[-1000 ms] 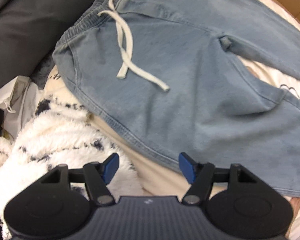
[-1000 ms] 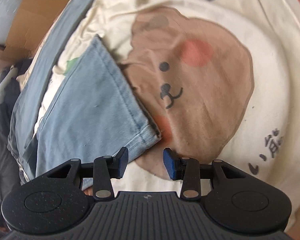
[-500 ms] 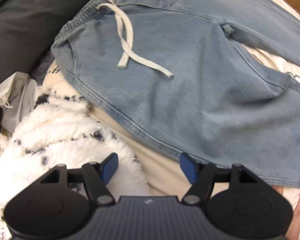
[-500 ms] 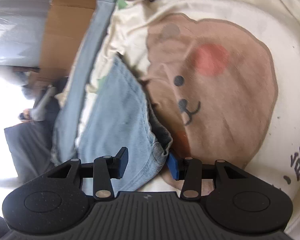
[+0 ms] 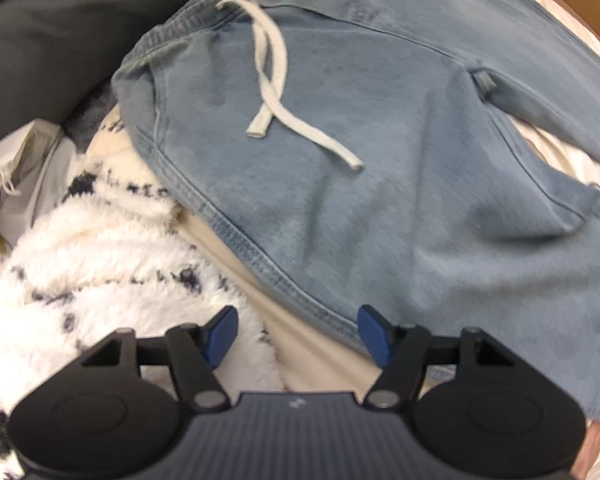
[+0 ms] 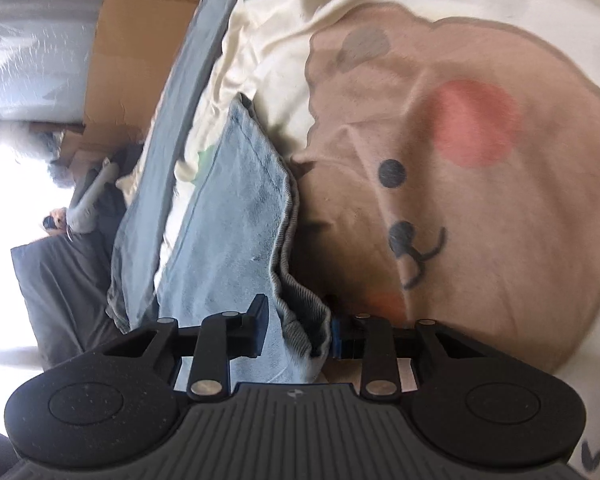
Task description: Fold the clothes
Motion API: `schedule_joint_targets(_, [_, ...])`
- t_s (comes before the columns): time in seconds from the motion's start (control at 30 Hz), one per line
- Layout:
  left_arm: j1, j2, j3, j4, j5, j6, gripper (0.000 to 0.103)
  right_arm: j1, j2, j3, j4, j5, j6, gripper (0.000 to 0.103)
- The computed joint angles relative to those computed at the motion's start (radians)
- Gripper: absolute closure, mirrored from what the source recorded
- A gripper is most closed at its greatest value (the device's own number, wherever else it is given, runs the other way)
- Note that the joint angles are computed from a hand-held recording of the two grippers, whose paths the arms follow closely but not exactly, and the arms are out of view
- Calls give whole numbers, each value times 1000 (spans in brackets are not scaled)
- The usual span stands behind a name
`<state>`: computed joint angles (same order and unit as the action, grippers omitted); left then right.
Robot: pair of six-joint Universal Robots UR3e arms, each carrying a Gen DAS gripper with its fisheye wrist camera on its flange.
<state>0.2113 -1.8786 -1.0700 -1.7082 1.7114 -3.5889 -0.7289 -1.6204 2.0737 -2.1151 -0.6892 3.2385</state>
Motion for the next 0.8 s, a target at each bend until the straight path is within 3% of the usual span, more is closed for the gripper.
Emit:
schedule_joint_targets(0.03, [4,0,-7,19,2,-4,41,14,19,-29,10,-15,-8,89])
schedule_joint_targets(0.07, [9,7,-25,47,7,-14,41,31,27,-57,21,-39,-15,93])
schedule_joint_targets(0.37, [59,35,-115,126,-26,-82,46,145,-43,-293,208,-265,29,94])
schedule_joint_targets(0.5, [73,52,-142,135,-43,-79,56,143,-130,-388,378,-359,50,94])
schedule_joint_targets(0.63, [93,76,-185,168,-57,-88,71,77,-215,-444,606,-384,-30,94])
schedule_joint_targets(0.8, [109,74,-208,195,-33,-115,73,28,-319,-435,794,-412,-75,94])
